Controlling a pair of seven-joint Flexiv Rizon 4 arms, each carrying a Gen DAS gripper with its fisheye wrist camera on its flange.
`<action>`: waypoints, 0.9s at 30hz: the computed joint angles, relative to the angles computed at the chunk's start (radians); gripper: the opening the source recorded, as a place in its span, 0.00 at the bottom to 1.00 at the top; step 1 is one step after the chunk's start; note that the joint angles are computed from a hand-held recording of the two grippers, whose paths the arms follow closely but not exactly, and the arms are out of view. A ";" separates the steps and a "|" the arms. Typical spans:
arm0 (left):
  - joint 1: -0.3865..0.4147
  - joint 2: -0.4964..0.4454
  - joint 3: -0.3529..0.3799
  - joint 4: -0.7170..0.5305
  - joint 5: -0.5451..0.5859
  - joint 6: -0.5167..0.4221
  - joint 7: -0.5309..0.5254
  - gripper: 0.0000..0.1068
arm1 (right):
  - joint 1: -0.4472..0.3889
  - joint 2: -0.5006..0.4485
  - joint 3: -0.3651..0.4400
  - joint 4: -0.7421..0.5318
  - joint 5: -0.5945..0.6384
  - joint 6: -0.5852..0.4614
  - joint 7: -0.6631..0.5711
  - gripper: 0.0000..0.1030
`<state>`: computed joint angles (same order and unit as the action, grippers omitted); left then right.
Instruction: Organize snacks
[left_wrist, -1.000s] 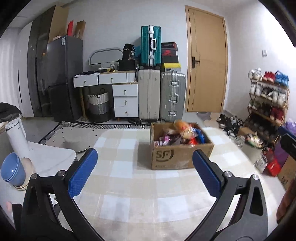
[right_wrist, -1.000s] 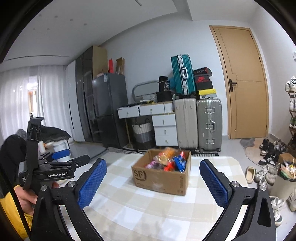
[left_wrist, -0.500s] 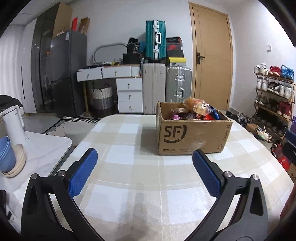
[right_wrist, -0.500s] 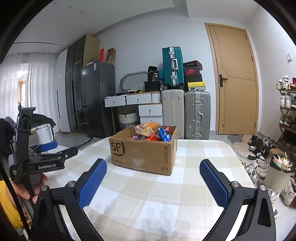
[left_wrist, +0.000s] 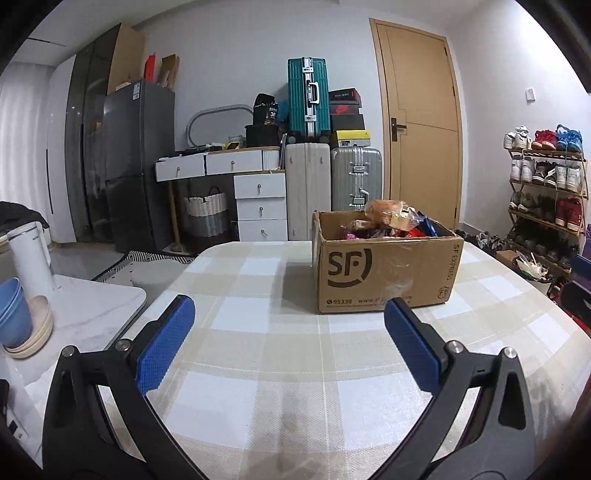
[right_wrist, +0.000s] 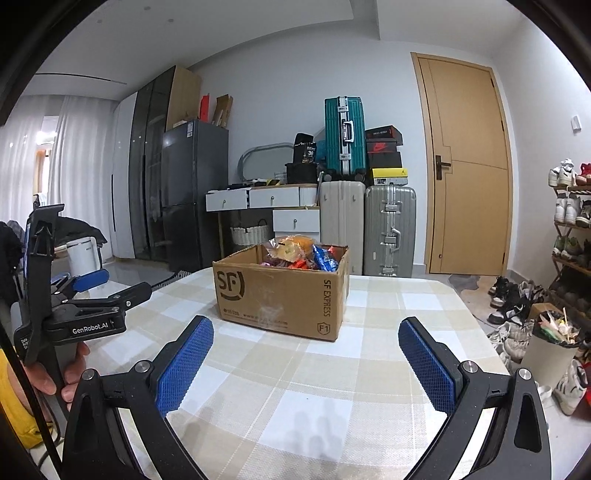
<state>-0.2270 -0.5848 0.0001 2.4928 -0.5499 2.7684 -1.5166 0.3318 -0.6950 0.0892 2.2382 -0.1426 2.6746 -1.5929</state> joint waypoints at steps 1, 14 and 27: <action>0.011 -0.009 0.000 -0.008 0.020 -0.007 -0.005 0.96 | 0.003 -0.003 -0.001 -0.003 0.001 -0.002 -0.003 0.99; -0.007 0.002 -0.002 -0.002 -0.004 -0.034 0.008 0.96 | 0.008 -0.005 -0.001 -0.023 0.012 -0.039 -0.001 0.99; -0.013 0.010 0.002 0.003 -0.015 -0.040 0.005 0.96 | 0.008 -0.003 -0.001 -0.019 0.022 -0.037 0.011 0.99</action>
<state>-0.2401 -0.5746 0.0017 2.4957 -0.5647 2.7281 -1.5121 0.3393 -0.6984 0.0882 2.2189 -0.1202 2.6377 -1.5820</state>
